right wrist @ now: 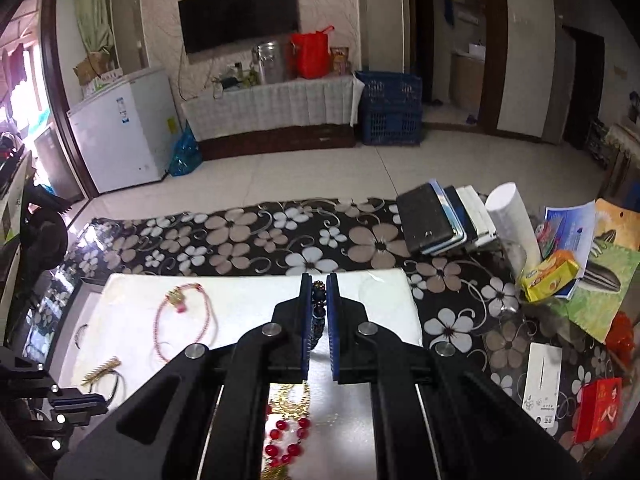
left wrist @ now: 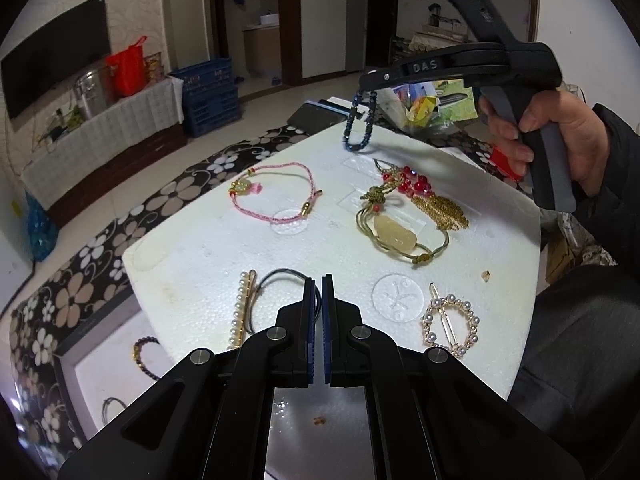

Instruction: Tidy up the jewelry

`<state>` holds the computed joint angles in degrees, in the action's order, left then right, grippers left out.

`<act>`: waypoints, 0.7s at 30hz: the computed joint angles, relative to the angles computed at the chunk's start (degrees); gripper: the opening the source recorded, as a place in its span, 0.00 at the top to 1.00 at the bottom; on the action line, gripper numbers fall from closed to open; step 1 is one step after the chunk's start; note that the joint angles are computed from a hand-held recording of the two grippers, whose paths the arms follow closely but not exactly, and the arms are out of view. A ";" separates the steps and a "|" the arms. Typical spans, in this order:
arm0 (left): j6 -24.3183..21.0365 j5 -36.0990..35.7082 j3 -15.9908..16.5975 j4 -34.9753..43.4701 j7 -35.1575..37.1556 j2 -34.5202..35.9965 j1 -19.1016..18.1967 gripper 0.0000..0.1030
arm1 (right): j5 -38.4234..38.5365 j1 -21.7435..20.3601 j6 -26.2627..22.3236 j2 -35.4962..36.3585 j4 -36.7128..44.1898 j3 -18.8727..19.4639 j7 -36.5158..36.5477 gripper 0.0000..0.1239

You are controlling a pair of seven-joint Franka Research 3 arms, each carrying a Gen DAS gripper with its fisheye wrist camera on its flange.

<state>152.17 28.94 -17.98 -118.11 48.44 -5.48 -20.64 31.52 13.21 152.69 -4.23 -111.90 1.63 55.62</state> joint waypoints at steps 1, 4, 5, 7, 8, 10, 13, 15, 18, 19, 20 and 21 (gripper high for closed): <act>0.05 0.09 0.02 -0.02 -0.13 -0.14 0.03 0.97 | 0.30 0.07 0.23 -0.39 -0.21 0.01 -0.22 0.94; 0.18 0.39 0.03 -0.39 -0.61 -0.86 0.19 0.97 | 2.22 0.40 -0.12 -1.53 -0.45 -0.24 -1.47 0.94; 0.13 0.57 -0.05 -0.46 -0.86 -1.03 0.23 0.97 | 2.80 0.55 -0.19 -2.02 -0.65 -0.29 -2.01 0.94; 0.24 1.04 -0.12 -0.94 -1.52 -1.74 0.41 0.97 | 4.06 1.00 0.09 -3.25 -1.37 -0.40 -3.42 0.94; 0.33 1.12 -0.13 -1.09 -1.76 -1.97 0.50 0.97 | 4.71 1.25 0.06 -3.73 -1.57 -0.47 -3.97 0.94; 0.76 1.06 -0.11 -1.90 -2.35 -2.98 0.67 0.97 | 6.48 1.91 -0.21 -4.81 -2.03 -0.68 -5.45 0.94; 0.85 1.25 -0.21 -3.09 -2.90 -4.77 1.09 1.00 | 8.64 3.00 -0.59 -6.42 -2.79 -0.84 -7.60 0.94; 1.05 1.40 -0.36 -3.98 -3.49 -5.98 1.40 1.00 | 10.01 3.82 -0.91 -7.40 -3.24 -0.92 -8.96 0.94; 1.21 0.55 -0.26 -5.25 -3.26 -7.44 1.59 1.00 | 11.54 5.01 -0.86 -8.63 -3.90 -0.88 -10.74 0.94; 0.98 0.63 -0.40 -5.39 -3.35 -7.62 1.80 1.00 | 11.79 5.28 -0.94 -8.91 -4.01 -0.86 -10.95 0.94; 0.91 0.52 -0.43 -5.56 -3.21 -7.71 1.88 1.00 | 12.14 5.65 -1.01 -9.29 -4.23 -0.84 -11.43 0.94; 1.28 -0.54 -0.08 -5.76 -1.72 -7.58 1.45 1.00 | 12.27 5.87 -1.04 -9.45 -4.33 -0.81 -11.61 0.94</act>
<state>153.45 28.40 -18.05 -123.87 46.72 -13.05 -19.18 43.79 19.08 151.65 -13.68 -116.23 0.82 44.01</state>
